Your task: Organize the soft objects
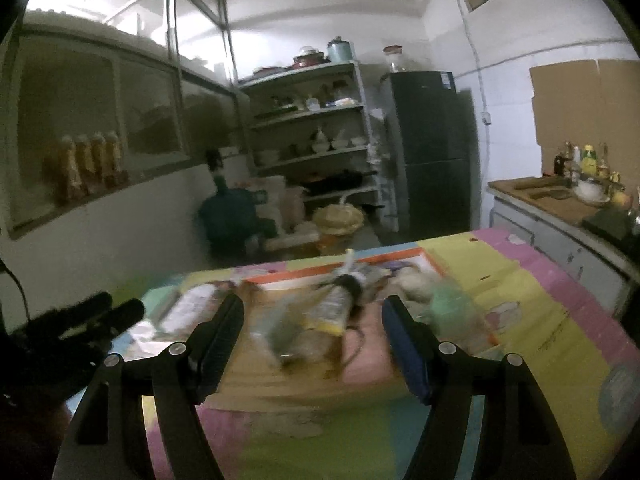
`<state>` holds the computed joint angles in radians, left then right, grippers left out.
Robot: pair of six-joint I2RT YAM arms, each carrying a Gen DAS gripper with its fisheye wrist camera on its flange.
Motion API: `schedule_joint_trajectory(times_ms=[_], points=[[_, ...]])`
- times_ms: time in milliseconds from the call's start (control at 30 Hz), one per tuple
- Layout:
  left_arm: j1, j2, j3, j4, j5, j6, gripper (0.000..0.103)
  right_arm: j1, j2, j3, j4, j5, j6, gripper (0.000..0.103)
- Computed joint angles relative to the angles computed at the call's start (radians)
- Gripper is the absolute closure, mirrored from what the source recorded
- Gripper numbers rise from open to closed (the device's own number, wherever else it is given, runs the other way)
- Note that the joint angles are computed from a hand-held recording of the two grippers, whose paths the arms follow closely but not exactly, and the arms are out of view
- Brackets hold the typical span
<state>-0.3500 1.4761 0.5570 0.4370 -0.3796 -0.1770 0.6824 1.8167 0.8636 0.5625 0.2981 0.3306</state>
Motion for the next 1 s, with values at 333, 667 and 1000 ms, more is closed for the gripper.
schedule_joint_trajectory(times_ms=[333,667,1000], points=[[0.008,-0.193,-0.142,-0.071,-0.044,-0.045,0.047,0.172,0.007,0.036,-0.08,0.156,0.04,0.03],[-0.003,-0.434,-0.259,-0.198,-0.099,-0.069,0.047,0.334,0.013,0.051,-0.133,0.311,0.105,0.03],[-0.08,-0.679,-0.331,-0.366,-0.184,-0.121,0.047,0.443,-0.014,0.043,-0.201,0.419,0.18,0.03]])
